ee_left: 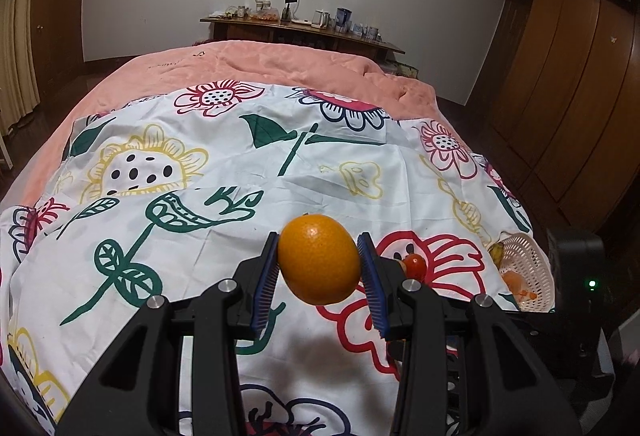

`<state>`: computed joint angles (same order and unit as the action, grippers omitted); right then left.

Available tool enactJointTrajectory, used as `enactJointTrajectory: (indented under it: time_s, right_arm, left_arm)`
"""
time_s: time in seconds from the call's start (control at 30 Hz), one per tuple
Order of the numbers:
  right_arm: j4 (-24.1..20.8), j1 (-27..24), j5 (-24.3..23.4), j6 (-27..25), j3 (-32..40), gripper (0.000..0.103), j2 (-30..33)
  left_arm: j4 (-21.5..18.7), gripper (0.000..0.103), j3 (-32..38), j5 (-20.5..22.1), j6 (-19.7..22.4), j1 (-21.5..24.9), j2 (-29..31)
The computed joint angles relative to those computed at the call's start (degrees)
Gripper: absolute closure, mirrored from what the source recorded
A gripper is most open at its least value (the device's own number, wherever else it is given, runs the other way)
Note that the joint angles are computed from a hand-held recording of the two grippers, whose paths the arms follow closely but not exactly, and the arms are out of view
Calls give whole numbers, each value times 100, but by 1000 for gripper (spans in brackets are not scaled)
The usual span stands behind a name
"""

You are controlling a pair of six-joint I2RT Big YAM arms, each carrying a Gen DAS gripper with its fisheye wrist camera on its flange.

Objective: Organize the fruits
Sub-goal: 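Grasp another orange with the right tool while the left tool holds its orange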

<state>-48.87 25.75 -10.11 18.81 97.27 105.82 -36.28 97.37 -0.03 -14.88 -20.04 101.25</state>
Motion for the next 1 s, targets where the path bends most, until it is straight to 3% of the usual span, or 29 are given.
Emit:
enactJointTrajectory:
  time_s: [0.17, 0.5, 1.0]
  right_arm:
    - [-2, 1, 47, -18, 4, 67, 1]
    - [625, -62, 124, 78, -522, 67, -502]
    - [1204, -506, 369, 512, -1373, 67, -1233]
  left_arm:
    - [-29, 63, -6, 24, -50, 30, 16]
    - [-70, 63, 21, -14, -17, -38, 16]
    - [-180, 63, 97, -66, 83, -225, 17]
